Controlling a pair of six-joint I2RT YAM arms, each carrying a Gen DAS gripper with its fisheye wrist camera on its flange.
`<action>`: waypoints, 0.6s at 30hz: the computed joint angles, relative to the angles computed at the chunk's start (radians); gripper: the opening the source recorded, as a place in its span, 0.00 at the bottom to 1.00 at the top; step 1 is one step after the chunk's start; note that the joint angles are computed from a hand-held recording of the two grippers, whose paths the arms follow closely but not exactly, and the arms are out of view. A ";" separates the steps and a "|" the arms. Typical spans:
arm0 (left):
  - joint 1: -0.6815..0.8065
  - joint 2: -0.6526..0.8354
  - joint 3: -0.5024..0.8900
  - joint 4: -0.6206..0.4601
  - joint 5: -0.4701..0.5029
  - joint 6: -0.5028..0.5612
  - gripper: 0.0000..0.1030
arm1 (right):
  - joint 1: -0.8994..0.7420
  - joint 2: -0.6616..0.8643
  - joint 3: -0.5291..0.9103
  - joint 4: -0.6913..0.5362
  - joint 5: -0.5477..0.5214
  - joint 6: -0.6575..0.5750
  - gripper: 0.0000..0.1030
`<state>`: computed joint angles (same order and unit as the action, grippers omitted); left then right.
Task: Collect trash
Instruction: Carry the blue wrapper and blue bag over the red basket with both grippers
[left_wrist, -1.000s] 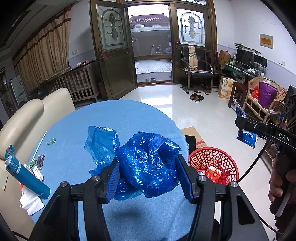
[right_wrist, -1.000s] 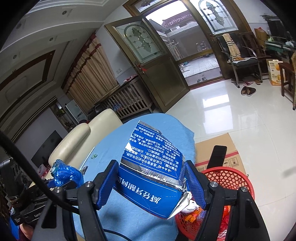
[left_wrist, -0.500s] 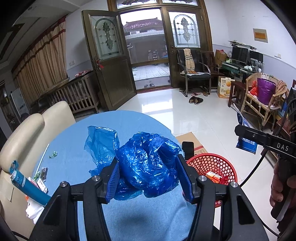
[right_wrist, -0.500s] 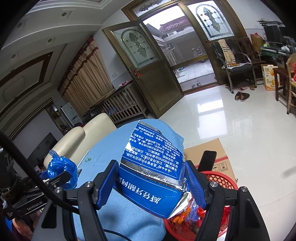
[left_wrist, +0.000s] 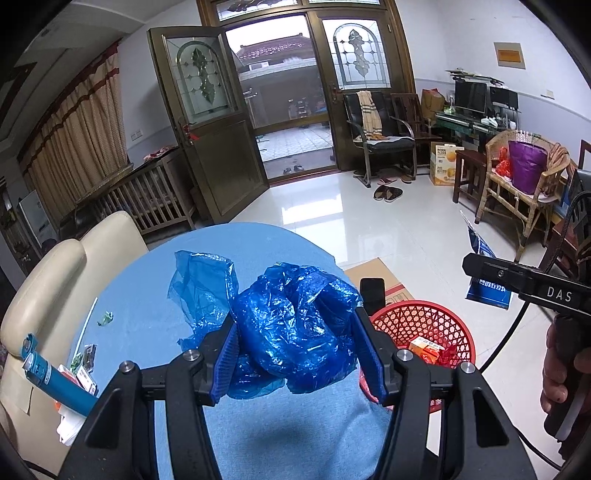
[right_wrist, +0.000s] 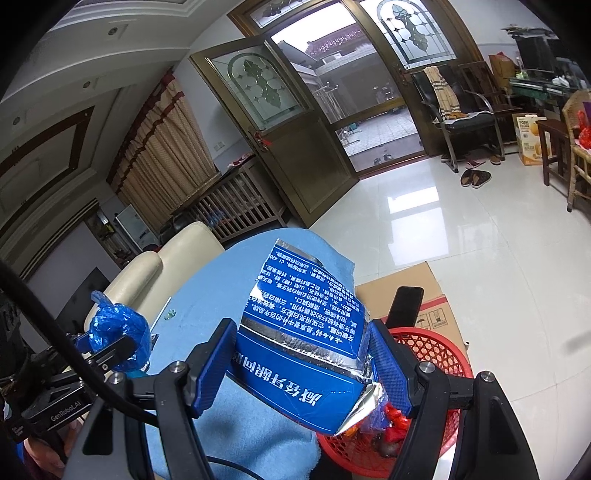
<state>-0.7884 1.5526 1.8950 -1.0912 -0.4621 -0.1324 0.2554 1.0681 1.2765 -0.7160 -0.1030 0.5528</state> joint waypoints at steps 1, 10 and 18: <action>-0.002 0.000 -0.001 0.002 -0.002 0.005 0.58 | 0.000 0.003 0.004 -0.001 0.001 0.000 0.73; 0.001 0.013 0.008 0.000 0.014 0.024 0.58 | -0.021 0.010 0.008 -0.002 -0.018 0.006 0.73; 0.017 0.035 0.024 0.000 0.038 0.046 0.58 | -0.028 0.016 0.001 0.004 -0.024 0.010 0.73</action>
